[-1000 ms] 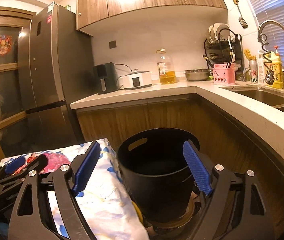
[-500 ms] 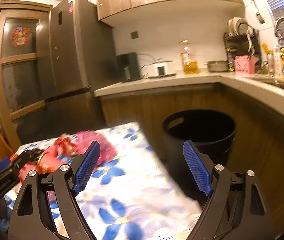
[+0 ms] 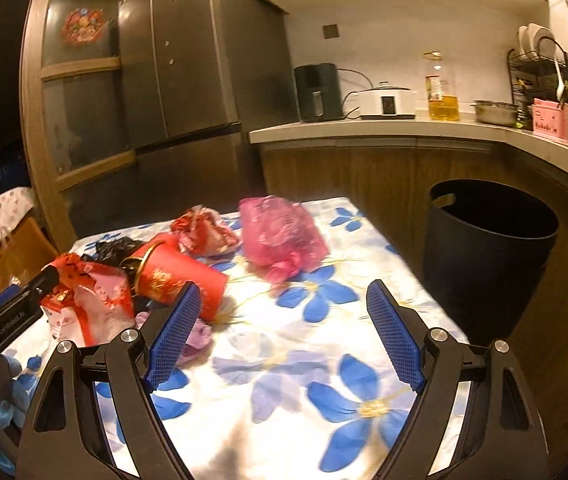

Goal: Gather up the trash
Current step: 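Grasp the red-and-white plastic bag with the left tool while the right tool grasps the purple glove, then carry the bag and glove over the black bin and open both tools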

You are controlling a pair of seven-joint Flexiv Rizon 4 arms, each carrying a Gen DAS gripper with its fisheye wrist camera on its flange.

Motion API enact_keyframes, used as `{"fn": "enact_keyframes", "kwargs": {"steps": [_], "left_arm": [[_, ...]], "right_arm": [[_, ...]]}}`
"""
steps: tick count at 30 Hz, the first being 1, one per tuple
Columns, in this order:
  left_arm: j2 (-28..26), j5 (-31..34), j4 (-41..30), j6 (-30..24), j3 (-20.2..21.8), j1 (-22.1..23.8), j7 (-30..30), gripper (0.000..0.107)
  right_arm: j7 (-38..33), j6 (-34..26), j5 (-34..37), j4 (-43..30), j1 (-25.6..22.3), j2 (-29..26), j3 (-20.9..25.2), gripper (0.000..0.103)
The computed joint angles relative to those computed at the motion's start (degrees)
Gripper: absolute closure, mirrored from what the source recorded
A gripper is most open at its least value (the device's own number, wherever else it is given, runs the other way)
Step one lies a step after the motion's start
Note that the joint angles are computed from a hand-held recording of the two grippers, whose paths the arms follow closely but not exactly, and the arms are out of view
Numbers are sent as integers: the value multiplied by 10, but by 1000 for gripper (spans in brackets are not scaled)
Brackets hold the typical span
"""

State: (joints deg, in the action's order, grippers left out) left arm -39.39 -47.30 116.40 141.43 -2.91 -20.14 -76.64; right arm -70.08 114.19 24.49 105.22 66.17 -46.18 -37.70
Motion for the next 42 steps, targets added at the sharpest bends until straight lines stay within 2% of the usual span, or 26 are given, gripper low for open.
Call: {"fn": "enact_keyframes", "kwargs": {"steps": [1,5,7,10,12,16,17,23,26,30,34,36,39,42], "left_arm": [[-1,10,2,-3,-2,4,-4,20],[-6,45,-11,-50,-3,19,-2,41],[-6,50,-20,-89,-2,23,2,47],[-2,72,-24,-135,2,34,-12,61],[-1,91,-23,-152,5,40,-31,78],[3,131,-19,-179,13,50,-57,91],[4,137,-18,-183,16,50,-63,102],[15,199,-2,-180,17,69,-108,106],[26,208,14,-157,27,62,-116,106],[47,229,43,-126,20,75,-147,106],[61,220,57,-108,26,68,-150,106],[64,213,59,-104,28,63,-146,106],[67,206,62,-101,28,59,-141,106],[69,205,64,-96,25,59,-141,106]], "right_arm": [[1,-6,-1,-6,3,-3,-2,21],[9,-16,-8,-18,15,-15,-12,21],[15,-21,-15,-24,17,-19,-15,21],[25,-30,-30,-33,16,-24,-19,21],[31,-31,-39,-35,15,-27,-18,21],[44,-44,-59,-39,6,-31,-5,21],[49,-47,-64,-40,3,-32,-1,21],[79,-59,-107,-56,-24,-41,34,21],[89,-69,-127,-71,-40,-47,51,29],[105,-85,-162,-90,-69,-51,85,38],[116,-100,-202,-102,-97,-51,120,60],[120,-106,-219,-102,-107,-48,131,80],[118,-97,-237,-90,-115,-40,143,89],[106,-77,-234,-62,-104,-28,136,92]]}}
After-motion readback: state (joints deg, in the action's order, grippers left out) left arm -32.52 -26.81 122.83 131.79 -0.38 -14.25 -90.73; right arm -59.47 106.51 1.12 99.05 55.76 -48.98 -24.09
